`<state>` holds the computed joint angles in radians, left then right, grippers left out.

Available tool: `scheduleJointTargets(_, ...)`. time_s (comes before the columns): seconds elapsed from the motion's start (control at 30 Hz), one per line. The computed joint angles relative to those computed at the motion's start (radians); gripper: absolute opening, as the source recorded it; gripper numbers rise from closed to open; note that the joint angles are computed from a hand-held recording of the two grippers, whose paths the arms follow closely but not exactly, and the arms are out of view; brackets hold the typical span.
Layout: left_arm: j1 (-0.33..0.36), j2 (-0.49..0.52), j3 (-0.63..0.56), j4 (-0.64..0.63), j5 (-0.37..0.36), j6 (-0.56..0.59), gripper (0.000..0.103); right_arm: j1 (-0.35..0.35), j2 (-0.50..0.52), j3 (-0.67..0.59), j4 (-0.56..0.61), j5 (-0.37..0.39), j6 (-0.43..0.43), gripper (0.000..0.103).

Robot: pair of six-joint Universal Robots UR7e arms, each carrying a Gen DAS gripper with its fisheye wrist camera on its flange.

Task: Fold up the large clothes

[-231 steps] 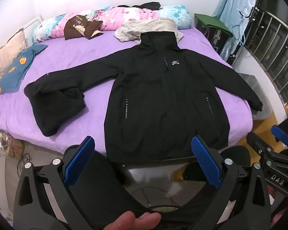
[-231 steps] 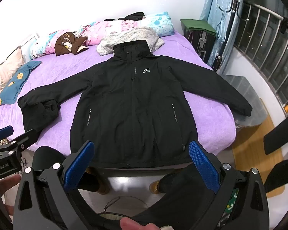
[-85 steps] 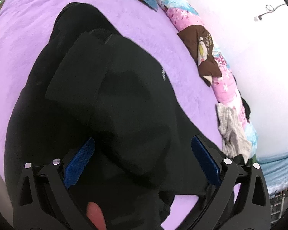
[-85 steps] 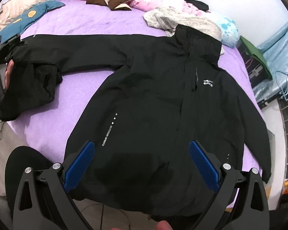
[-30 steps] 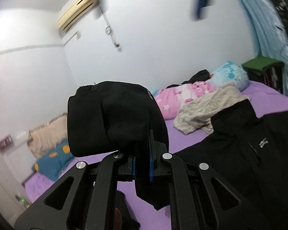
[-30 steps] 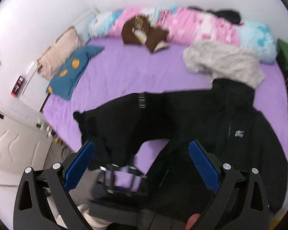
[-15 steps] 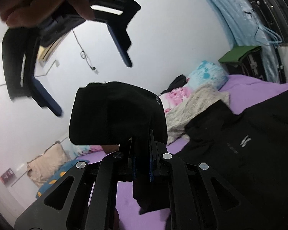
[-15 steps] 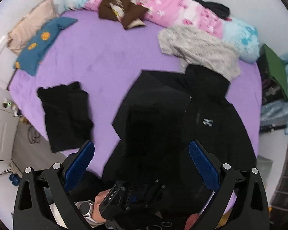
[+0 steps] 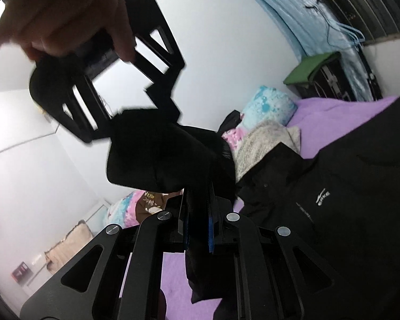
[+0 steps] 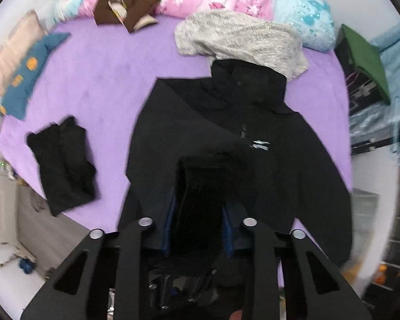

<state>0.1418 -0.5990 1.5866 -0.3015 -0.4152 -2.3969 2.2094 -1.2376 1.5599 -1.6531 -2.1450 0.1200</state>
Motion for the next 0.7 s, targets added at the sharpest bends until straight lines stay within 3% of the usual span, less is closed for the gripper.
scheduleJointTargets(0.07, 0.007, -0.003, 0.013, -0.049, 0.013, 0.045, 0.032, -0.036, -0.037, 0.033, -0.093, 0.046, -0.050, 0.018)
scheduleJointTargets(0.1, 0.008, -0.009, 0.026, -0.076, 0.020, 0.060, 0.067, -0.062, -0.054, 0.046, -0.135, 0.087, -0.081, 0.018)
scheduleJointTargets(0.13, 0.008, -0.012, 0.037, -0.089, 0.021, 0.059, 0.086, -0.080, -0.060, 0.050, -0.154, 0.114, -0.097, 0.018)
scheduleJointTargets(0.2, 0.010, -0.011, 0.064, -0.110, 0.016, 0.054, 0.087, -0.123, -0.070, 0.054, -0.186, 0.172, -0.123, 0.017)
scheduleJointTargets(0.3, 0.017, -0.071, 0.161, -0.316, 0.010, 0.205, 0.087, -0.194, -0.087, 0.065, -0.221, 0.233, -0.172, 0.016)
scheduleJointTargets(0.4, 0.020, -0.185, 0.303, -0.603, -0.007, 0.368, 0.087, -0.257, -0.111, 0.113, -0.322, 0.222, -0.272, 0.011)
scheduleJointTargets(0.43, 0.026, -0.220, 0.345, -0.676, -0.018, 0.401, 0.087, -0.270, -0.115, 0.140, -0.395, 0.172, -0.347, 0.011)
scheduleJointTargets(0.5, 0.043, -0.263, 0.392, -0.735, -0.040, 0.415, 0.088, -0.315, -0.098, 0.151, -0.450, 0.104, -0.429, 0.010)
scheduleJointTargets(0.6, 0.096, -0.320, 0.439, -0.787, -0.079, 0.429, 0.089, -0.391, -0.075, 0.135, -0.454, 0.119, -0.449, 0.010)
scheduleJointTargets(0.7, 0.154, -0.354, 0.454, -0.797, -0.074, 0.422, 0.089, -0.481, -0.046, 0.137, -0.473, 0.128, -0.471, 0.010)
